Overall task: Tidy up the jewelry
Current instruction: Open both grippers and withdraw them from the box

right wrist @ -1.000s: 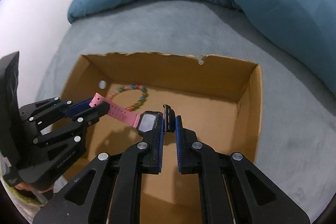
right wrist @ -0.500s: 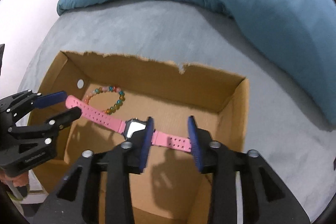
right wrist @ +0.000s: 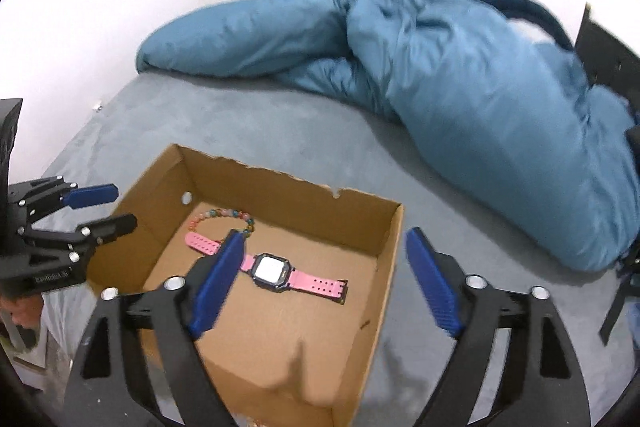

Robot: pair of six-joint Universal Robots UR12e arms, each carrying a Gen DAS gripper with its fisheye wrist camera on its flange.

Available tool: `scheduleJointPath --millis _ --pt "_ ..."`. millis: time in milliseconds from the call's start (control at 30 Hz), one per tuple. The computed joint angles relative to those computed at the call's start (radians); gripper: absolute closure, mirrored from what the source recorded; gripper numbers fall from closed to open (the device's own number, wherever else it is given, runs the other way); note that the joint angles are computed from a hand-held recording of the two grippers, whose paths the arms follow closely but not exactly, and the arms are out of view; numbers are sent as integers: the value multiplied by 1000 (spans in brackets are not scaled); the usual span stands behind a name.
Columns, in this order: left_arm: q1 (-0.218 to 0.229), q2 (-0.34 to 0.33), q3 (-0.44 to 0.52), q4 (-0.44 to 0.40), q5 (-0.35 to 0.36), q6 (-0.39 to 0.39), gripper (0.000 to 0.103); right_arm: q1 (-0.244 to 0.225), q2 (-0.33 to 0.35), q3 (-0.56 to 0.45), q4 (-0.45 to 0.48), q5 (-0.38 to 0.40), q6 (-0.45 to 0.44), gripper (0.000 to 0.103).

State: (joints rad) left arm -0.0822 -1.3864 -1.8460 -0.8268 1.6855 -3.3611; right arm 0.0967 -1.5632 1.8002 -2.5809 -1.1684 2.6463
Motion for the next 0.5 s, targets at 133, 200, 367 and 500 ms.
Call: scheduleJointPath --millis 133,200,367,500 --pt "-36 70 -54 64 33 -19 49 -48 -75 90 -114 77 -9 8" --pt "-47 107 -87 89 34 -42 48 -66 -110 144 -177 65 -11 8" --pt "-106 176 -164 108 90 -85 47 -109 -168 257 -209 54 -46 8" --pt "-133 202 -215 100 106 -114 44 -107 -186 326 -171 -23 -70 8"
